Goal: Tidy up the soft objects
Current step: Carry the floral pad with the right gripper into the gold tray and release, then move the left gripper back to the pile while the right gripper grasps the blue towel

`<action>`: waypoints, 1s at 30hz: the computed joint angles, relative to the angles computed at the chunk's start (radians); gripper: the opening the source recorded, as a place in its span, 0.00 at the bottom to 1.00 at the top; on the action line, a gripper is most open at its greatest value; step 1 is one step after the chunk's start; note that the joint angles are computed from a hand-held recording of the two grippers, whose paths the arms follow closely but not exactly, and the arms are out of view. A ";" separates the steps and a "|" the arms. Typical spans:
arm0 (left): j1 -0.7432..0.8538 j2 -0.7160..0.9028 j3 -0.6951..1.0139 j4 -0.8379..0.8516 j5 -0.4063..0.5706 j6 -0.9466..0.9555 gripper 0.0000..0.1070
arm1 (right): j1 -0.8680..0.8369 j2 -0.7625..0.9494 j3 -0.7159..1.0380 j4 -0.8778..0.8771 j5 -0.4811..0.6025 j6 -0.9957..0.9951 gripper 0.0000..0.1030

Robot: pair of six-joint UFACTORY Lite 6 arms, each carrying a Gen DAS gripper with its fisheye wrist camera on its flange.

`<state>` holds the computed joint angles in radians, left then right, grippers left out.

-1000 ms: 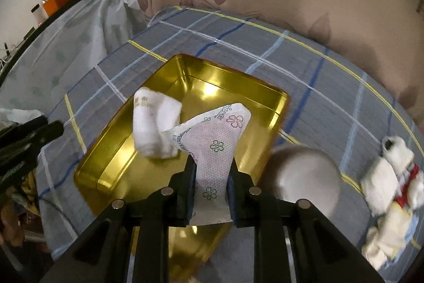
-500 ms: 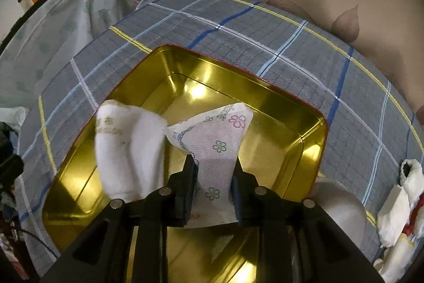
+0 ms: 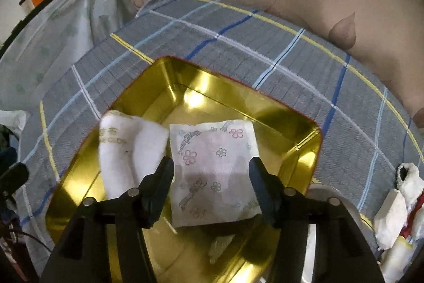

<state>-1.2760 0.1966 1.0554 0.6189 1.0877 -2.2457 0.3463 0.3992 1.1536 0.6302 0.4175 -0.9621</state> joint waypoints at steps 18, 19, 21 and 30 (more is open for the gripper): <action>-0.005 0.136 0.156 -0.017 0.046 0.108 0.44 | -0.760 -0.352 -0.140 0.053 0.405 -0.465 0.59; -0.004 0.143 0.164 -0.016 0.044 0.113 0.44 | -0.813 -0.321 -0.100 0.047 0.416 -0.484 0.59; -0.004 0.159 0.184 -0.015 0.046 0.126 0.44 | -0.890 -0.244 -0.012 0.030 0.413 -0.501 0.59; 0.004 0.212 0.237 -0.028 0.043 0.167 0.44 | -1.116 0.148 0.399 -0.049 0.410 -0.444 0.59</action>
